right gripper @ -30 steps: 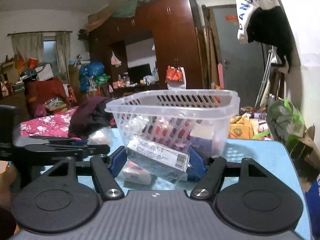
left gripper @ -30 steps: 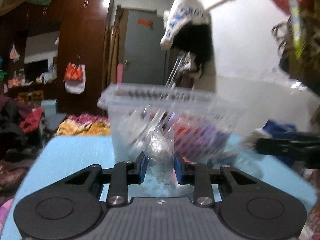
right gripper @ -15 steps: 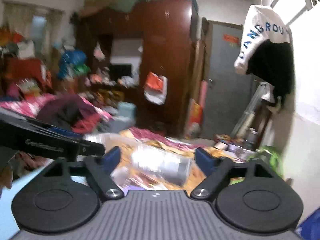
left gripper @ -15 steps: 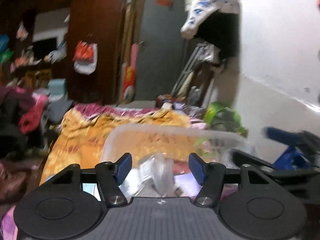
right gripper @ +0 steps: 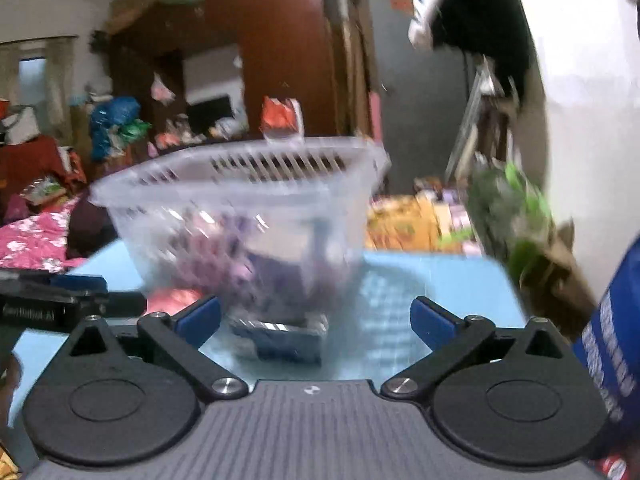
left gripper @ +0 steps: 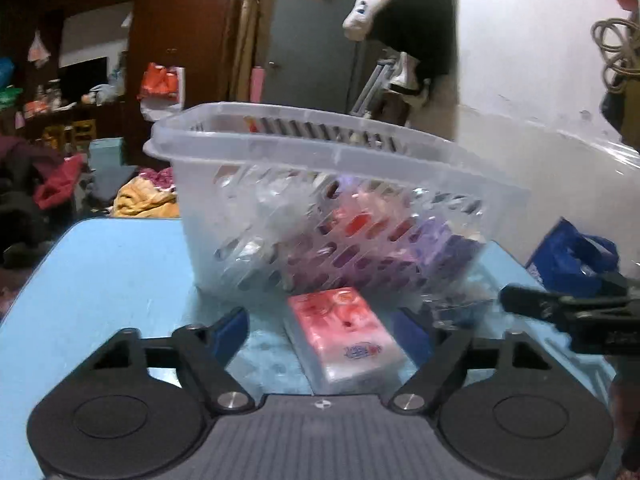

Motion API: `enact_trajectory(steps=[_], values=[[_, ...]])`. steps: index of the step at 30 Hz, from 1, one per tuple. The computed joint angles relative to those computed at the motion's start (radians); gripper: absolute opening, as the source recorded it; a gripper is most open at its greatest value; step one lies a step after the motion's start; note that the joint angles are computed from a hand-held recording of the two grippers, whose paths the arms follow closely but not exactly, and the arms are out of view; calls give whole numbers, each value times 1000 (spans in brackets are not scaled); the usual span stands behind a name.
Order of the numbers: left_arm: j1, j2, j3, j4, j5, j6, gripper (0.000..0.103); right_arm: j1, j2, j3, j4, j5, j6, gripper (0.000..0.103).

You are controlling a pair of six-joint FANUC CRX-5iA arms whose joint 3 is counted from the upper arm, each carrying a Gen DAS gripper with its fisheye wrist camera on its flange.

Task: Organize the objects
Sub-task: 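Drop pink tissue pack in basket with left tool while right tool drops dark wrapped box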

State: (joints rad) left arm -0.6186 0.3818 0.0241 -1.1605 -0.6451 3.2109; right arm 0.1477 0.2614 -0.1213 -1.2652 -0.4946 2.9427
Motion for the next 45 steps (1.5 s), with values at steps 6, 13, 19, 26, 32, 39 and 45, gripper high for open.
enact_trajectory(steps=[6, 13, 19, 26, 32, 39, 45], values=[[17, -21, -33, 1, 13, 14, 83, 112, 83, 80, 214, 21, -256, 103], [8, 23, 11, 43, 7, -60, 83, 117, 26, 9, 230, 101, -211, 76], [14, 66, 72, 113, -17, -158, 83, -46, -30, -48, -17, -24, 36, 76], [-5, 146, 177, 192, -127, -273, 62, -119, -44, -74, -116, -122, 153, 76], [-146, 50, 36, -65, -155, -5, 61, -247, -55, -131, -266, -358, 342, 76], [-272, -150, -102, -334, -244, 162, 61, -302, -77, -124, -458, -563, 464, 76], [-110, -133, 92, -176, -229, -141, 62, -88, -65, 80, -407, -229, 434, 77]])
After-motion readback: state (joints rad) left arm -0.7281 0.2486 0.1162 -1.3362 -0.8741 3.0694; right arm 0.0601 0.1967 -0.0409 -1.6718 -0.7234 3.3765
